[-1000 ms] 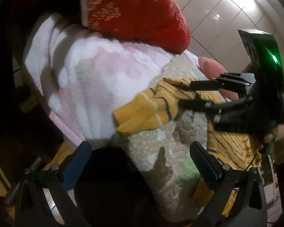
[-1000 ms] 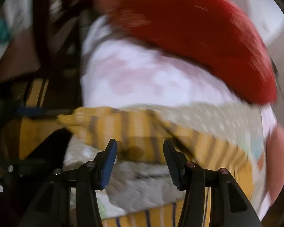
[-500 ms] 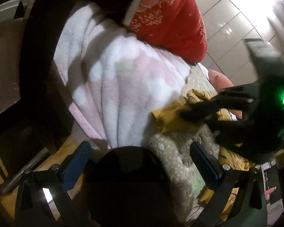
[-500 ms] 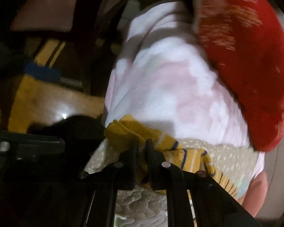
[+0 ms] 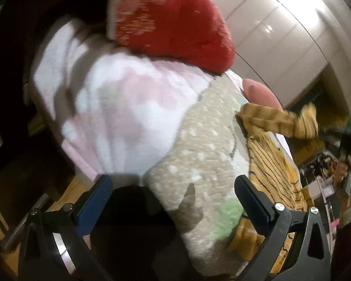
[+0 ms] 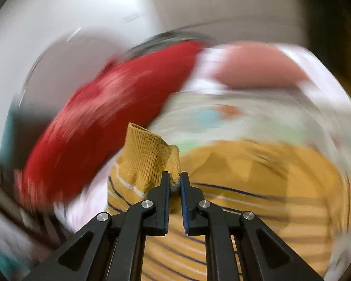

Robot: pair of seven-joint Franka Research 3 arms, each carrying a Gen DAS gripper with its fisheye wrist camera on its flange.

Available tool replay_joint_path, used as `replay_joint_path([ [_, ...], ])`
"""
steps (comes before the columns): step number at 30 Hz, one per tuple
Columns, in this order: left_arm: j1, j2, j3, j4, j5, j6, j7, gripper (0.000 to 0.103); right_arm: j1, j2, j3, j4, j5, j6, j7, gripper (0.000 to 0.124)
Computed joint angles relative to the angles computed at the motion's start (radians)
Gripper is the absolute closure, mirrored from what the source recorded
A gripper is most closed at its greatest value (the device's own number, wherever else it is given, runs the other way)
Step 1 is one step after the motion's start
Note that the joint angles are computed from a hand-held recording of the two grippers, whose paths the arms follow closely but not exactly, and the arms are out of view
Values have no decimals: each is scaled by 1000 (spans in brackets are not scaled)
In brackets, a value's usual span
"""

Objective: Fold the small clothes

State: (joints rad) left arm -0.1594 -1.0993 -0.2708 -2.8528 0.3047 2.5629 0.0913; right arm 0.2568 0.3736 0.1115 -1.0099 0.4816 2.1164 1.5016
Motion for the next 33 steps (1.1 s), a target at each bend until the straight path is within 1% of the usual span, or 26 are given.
replay_joint_path([
  [2, 0, 65, -1, 45, 8, 13, 23, 0, -80, -59, -35, -139, 53, 53, 54, 115],
  [3, 1, 100, -1, 69, 12, 21, 36, 0, -100, -99, -72, -226, 39, 79, 79, 114],
  [5, -1, 161, 4, 113, 16, 35, 63, 0, -122, -148, -108, -342, -20, 127, 106, 111],
  [7, -1, 228, 6, 167, 20, 43, 92, 0, -128, -210, -143, -482, -134, 193, 161, 109],
  [8, 1, 268, 5, 202, 23, 46, 109, 0, -137, -227, -148, -523, -154, 212, 167, 105],
  [9, 3, 297, 2, 228, 27, 47, 120, 0, -159, -250, -150, -574, -129, 229, 130, 100],
  [10, 8, 343, -5, 272, 36, 46, 138, 0, -172, -266, -148, -607, -102, 242, 97, 89],
  [11, 11, 371, -10, 299, 43, 45, 149, 0, -183, -287, -147, -645, -78, 261, 60, 83],
  [13, 20, 452, -25, 378, 69, 38, 182, 0, -193, -312, -144, -687, -49, 285, -4, 83],
  [16, 37, 590, -46, 517, 129, -2, 248, 0, -196, -306, -136, -695, 7, 285, -123, 82],
  [18, 44, 690, -51, 619, 176, -26, 297, 0, -193, -316, -126, -707, 46, 266, -217, 82],
  [19, 46, 743, -49, 672, 197, -36, 320, 0, -188, -323, -122, -715, 52, 262, -250, 80],
  [21, 38, 835, -26, 756, 212, -36, 366, 0, -177, -341, -117, -749, 64, 275, -304, 75],
  [22, 31, 905, -2, 818, 195, -18, 411, 0, -171, -348, -116, -761, 69, 282, -319, 73],
  [25, 12, 1053, 47, 955, 115, 6, 523, 0, -158, -362, -116, -795, 87, 294, -357, 72],
  [28, 1, 1231, 66, 1144, 31, -52, 657, 0, -149, -373, -117, -820, 78, 299, -372, 72],
  [29, -8, 1306, 69, 1232, 25, -94, 706, 0, -147, -378, -118, -830, 75, 301, -376, 72],
  [30, -22, 1354, 75, 1297, 36, -144, 717, 0, -145, -378, -119, -834, 73, 304, -377, 72],
  [31, -36, 1413, 81, 1374, 41, -197, 736, 5, -145, -380, -120, -838, 69, 305, -376, 72],
  [32, -39, 1468, 80, 1446, 16, -241, 772, 14, -145, -380, -122, -839, 67, 304, -374, 72],
  [33, -36, 1516, 75, 1512, -25, -288, 806, 47, -147, -382, -125, -839, 70, 298, -379, 72],
])
